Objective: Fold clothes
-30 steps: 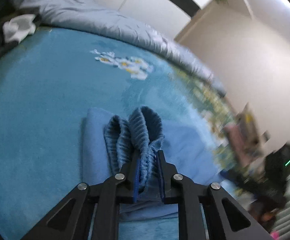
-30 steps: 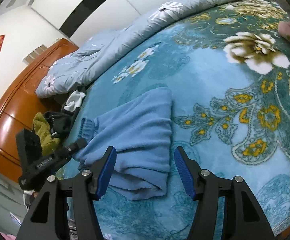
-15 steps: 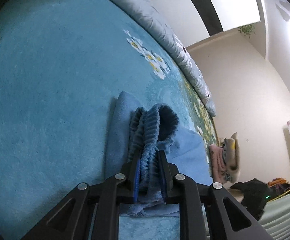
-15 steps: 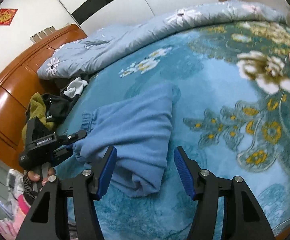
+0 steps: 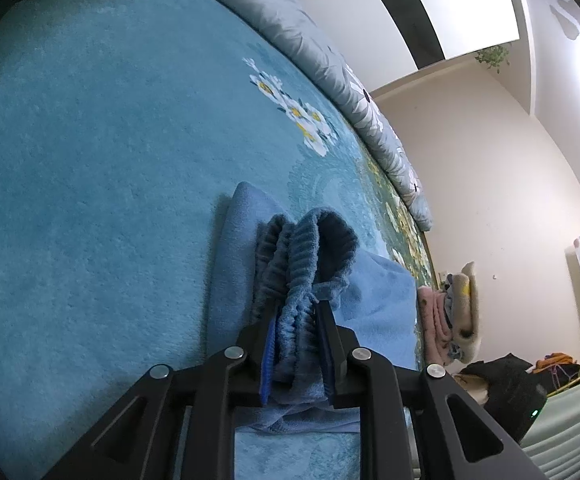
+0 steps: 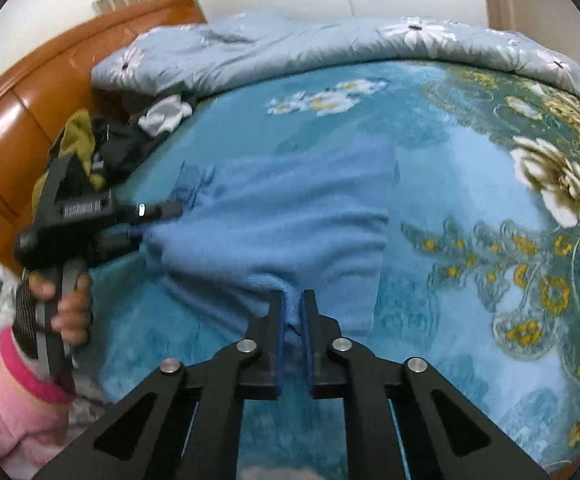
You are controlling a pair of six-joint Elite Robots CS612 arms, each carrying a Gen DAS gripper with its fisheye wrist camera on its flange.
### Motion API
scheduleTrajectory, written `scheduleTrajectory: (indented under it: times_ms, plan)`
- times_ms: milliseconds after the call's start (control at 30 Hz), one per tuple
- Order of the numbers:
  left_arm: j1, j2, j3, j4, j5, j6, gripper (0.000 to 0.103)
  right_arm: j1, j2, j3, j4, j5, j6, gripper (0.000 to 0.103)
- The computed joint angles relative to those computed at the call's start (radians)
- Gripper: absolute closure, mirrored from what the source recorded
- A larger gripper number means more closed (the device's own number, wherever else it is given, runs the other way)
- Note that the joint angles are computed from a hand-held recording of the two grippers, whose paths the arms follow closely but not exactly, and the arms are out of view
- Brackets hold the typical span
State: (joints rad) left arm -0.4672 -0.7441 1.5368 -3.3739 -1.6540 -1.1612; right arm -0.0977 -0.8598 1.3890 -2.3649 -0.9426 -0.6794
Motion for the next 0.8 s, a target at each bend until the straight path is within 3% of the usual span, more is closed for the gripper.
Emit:
scheduleTrajectory:
  times_ms: [300, 400, 467, 567, 633, 733, 800]
  plan:
    - [0.003, -0.017, 0.003, 0.041, -0.001, -0.001, 0.08, -0.006, -0.004, 0.005, 0.062, -0.005, -0.03, 0.097]
    - [-0.02, -0.074, 0.033, 0.14, 0.122, 0.053, 0.065, -0.015, -0.004, -0.001, 0.108, 0.004, -0.038, 0.097]
    - [-0.026, -0.09, 0.037, 0.126, 0.15, 0.093, 0.063, -0.023, -0.002, -0.012, 0.151, 0.027, -0.031, 0.097]
    - [-0.032, -0.081, -0.005, 0.091, 0.126, 0.198, 0.048, -0.034, 0.003, -0.032, 0.167, 0.086, 0.027, 0.097]
    - [-0.033, -0.059, -0.065, 0.146, 0.091, 0.266, 0.045, -0.03, 0.004, -0.04, 0.135, 0.104, 0.049, 0.097]
    - [-0.026, -0.02, -0.138, 0.241, 0.042, 0.28, 0.045, -0.022, 0.001, -0.042, 0.091, 0.092, 0.067, 0.097]
    - [-0.022, -0.012, -0.138, 0.259, 0.057, 0.248, 0.045, -0.021, 0.001, -0.04, 0.091, 0.087, 0.066, 0.095]
